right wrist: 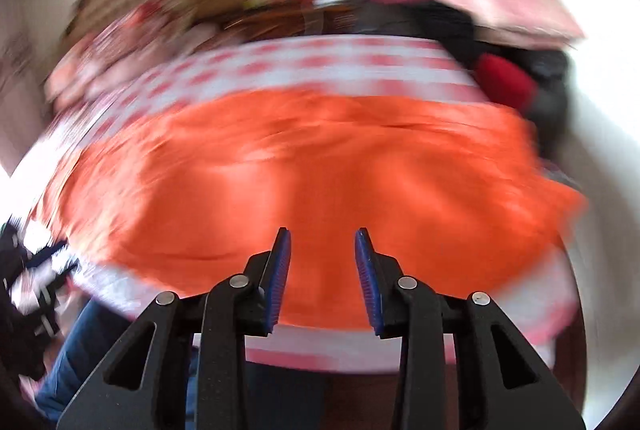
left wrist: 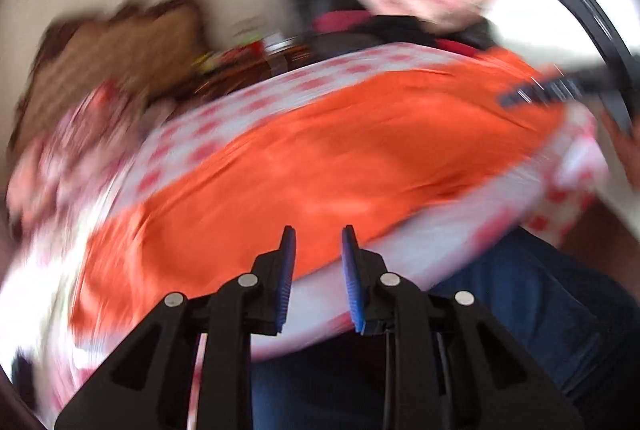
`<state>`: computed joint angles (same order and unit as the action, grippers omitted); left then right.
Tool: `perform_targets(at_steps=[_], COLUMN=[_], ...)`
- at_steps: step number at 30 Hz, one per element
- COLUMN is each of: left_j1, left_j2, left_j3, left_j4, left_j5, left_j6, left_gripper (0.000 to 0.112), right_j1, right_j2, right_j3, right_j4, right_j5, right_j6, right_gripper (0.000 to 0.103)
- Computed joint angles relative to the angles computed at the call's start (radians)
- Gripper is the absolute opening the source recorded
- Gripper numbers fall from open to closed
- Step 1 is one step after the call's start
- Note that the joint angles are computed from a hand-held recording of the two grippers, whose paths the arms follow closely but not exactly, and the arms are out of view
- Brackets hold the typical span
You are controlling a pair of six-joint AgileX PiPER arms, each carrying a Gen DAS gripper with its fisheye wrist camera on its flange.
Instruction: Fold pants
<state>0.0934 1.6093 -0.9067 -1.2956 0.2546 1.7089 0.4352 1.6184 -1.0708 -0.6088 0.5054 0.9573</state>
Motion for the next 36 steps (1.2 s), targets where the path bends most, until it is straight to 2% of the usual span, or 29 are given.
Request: perform_targets(at_steps=[2, 3, 6, 7, 8, 10, 11, 12, 16, 18, 20, 22, 24, 27, 29, 31, 33, 35, 36], left_j1=[0.192, 0.245, 0.372, 0.404, 0.43, 0.471, 0.496, 0.508, 0.5, 0.483, 0.475, 0.521, 0.579, 0.671, 0.73, 0.765, 0.777, 0.78, 0.769], left_j2=[0.041, 0.046, 0.04, 0.04, 0.042, 0.053, 0.066, 0.077, 0.123, 0.149, 0.176, 0.226, 0.249, 0.302, 0.362, 0.443, 0.51, 0.577, 0.598], left_j3=[-0.054, -0.068, -0.077, -0.072, -0.07, -0.071, -0.081, -0.09, -0.119, -0.123, -0.133, -0.188, -0.224, -0.308, -0.396, -0.527, -0.646, -0.774, -0.82], left_j4=[0.067, 0.102, 0.087, 0.063, 0.043, 0.009, 0.006, 0.007, 0.004, 0.019, 0.026, 0.016, -0.017, -0.015, 0.0, 0.069, 0.131, 0.195, 0.228], left_j5=[0.099, 0.114, 0.157, 0.181, 0.205, 0.264, 0.305, 0.35, 0.457, 0.514, 0.536, 0.569, 0.543, 0.526, 0.537, 0.582, 0.611, 0.698, 0.714], left_j6=[-0.191, -0.242, -0.207, -0.179, -0.157, -0.122, -0.12, -0.127, -0.091, -0.063, -0.071, -0.187, -0.22, -0.292, -0.36, -0.465, -0.555, -0.629, -0.652], left_gripper=[0.024, 0.023, 0.023, 0.023, 0.023, 0.023, 0.023, 0.023, 0.023, 0.023, 0.024, 0.024, 0.024, 0.025, 0.027, 0.037, 0.038, 0.037, 0.036], right_j1=[0.066, 0.085, 0.144, 0.165, 0.192, 0.224, 0.222, 0.214, 0.18, 0.189, 0.206, 0.223, 0.249, 0.257, 0.253, 0.263, 0.28, 0.288, 0.289], right_j2=[0.114, 0.165, 0.313, 0.369, 0.44, 0.525, 0.533, 0.543, 0.601, 0.624, 0.655, 0.702, 0.756, 0.774, 0.749, 0.681, 0.653, 0.69, 0.707], right_j3=[-0.137, -0.203, -0.413, -0.494, -0.59, -0.689, -0.699, -0.72, -0.865, -0.899, -0.943, -1.01, -1.079, -1.108, -1.082, -0.979, -0.934, -0.991, -1.019], right_j4=[0.068, 0.129, 0.225, 0.214, 0.162, 0.041, 0.005, 0.01, 0.107, 0.082, 0.034, -0.015, -0.09, -0.112, -0.097, -0.13, -0.153, -0.135, -0.124], right_j5=[0.004, 0.01, 0.073, 0.127, 0.217, 0.312, 0.309, 0.319, 0.417, 0.441, 0.475, 0.519, 0.567, 0.593, 0.566, 0.47, 0.405, 0.431, 0.447], right_j6=[-0.122, -0.207, -0.379, -0.405, -0.423, -0.385, -0.37, -0.37, -0.458, -0.464, -0.458, -0.448, -0.437, -0.421, -0.392, -0.323, -0.297, -0.334, -0.348], right_gripper=[0.034, 0.034, 0.034, 0.034, 0.034, 0.035, 0.037, 0.038, 0.038, 0.039, 0.041, 0.041, 0.041, 0.041, 0.043, 0.053, 0.062, 0.062, 0.062])
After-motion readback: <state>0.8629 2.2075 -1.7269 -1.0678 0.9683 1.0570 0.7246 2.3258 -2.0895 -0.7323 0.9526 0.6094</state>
